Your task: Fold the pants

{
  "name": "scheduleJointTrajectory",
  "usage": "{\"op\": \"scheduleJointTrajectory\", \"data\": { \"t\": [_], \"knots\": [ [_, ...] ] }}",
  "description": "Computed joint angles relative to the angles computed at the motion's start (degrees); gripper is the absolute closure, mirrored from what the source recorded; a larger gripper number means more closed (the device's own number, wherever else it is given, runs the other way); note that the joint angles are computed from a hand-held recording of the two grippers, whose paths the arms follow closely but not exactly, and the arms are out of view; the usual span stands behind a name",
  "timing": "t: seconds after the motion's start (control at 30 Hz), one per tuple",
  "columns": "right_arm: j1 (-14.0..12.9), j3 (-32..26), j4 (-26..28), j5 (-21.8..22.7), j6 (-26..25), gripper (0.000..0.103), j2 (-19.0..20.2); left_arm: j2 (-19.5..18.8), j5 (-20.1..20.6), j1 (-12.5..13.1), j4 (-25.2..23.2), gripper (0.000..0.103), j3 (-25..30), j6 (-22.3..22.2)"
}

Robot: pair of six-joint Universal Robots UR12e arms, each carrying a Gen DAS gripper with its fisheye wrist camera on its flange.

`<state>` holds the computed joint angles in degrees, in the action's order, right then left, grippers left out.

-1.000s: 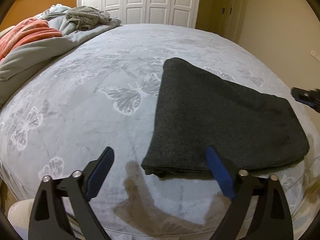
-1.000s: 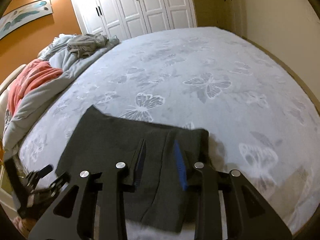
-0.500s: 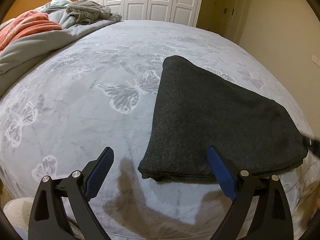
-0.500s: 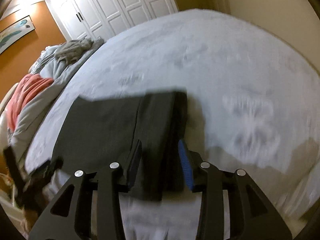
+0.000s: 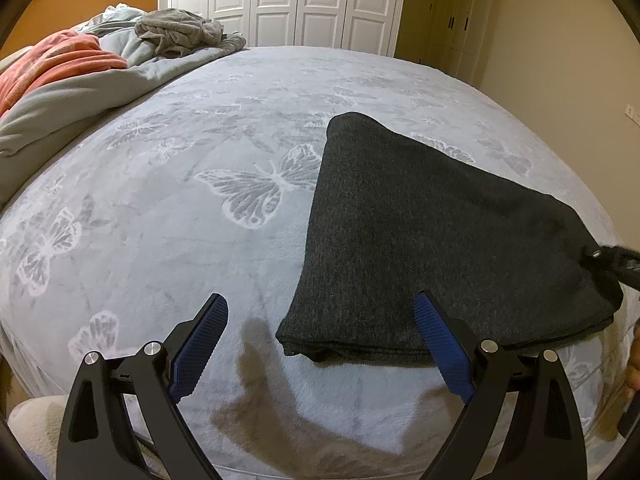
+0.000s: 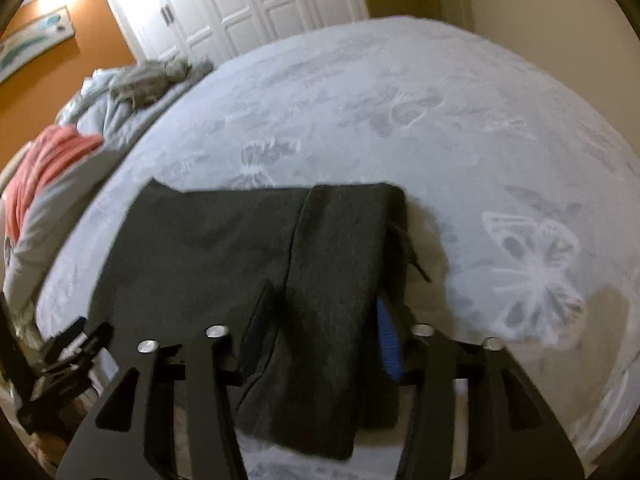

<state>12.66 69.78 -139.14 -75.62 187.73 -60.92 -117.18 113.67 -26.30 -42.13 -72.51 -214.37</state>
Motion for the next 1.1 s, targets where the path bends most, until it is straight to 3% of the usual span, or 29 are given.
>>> {"op": "scheduleJointTrajectory", "data": {
  "t": [0.03,0.17,0.23,0.27,0.33,0.4,0.47,0.6,0.7,0.87,0.9,0.93,0.97,1.0,1.1],
  "knots": [
    [-0.1,0.3,-1.7,0.6,-0.2,0.090,-0.4,0.0,0.1,0.0,0.0,0.011,0.0,0.0],
    [-1.1,2.6,-11.0,5.8,0.6,0.093,-2.4,0.0,-0.4,0.1,0.8,0.011,-0.3,-0.1],
    [-0.7,1.1,-6.6,2.0,-3.6,0.088,-1.2,-0.2,-0.2,0.1,1.1,0.011,-0.1,-0.3],
    [-0.2,-0.1,-2.2,-1.6,-5.5,0.082,-0.3,-0.2,-0.5,0.1,1.1,0.011,-0.1,-0.4],
    [-0.8,1.0,-0.5,-1.8,-2.1,0.077,-0.6,0.0,-2.3,0.5,1.4,0.011,-0.3,-0.9],
    [-1.5,4.0,-3.7,0.1,2.5,0.043,-2.2,0.8,-4.9,1.0,3.4,0.011,-1.7,-1.9],
    [-2.0,7.2,-6.3,0.7,4.9,0.041,-4.2,1.9,-10.9,2.2,6.0,0.011,-3.4,-3.1],
    [-2.9,9.0,-2.3,8.1,5.8,0.038,-5.1,2.1,-26.7,5.4,9.2,0.011,-4.8,-8.9],
    [-3.9,10.0,-3.8,14.4,10.7,0.023,-4.6,1.7,-30.1,6.4,12.1,0.011,-5.1,-12.4],
    [-3.9,5.9,-1.3,18.0,12.2,0.015,-1.9,0.2,-40.5,9.1,17.1,0.012,-4.9,-19.7],
    [-4.3,5.6,-1.7,19.4,13.0,0.018,-1.6,-0.3,-42.0,9.5,16.5,0.022,-4.0,-19.9],
    [-4.6,4.6,-1.7,21.8,13.7,0.034,-0.7,-0.9,-42.3,9.7,13.4,0.045,-2.4,-19.1],
    [-4.6,3.2,0.7,22.4,13.5,0.066,0.1,-1.3,-42.3,9.7,11.2,0.064,-1.4,-18.4],
    [-4.8,2.8,0.9,24.2,14.5,0.069,0.4,-1.8,-43.9,10.0,9.2,0.081,-0.3,-18.1],
    [-4.8,4.0,0.1,25.0,13.2,0.071,-1.4,-0.8,-44.9,9.9,8.2,0.087,-0.4,-17.5]
  ]
}}
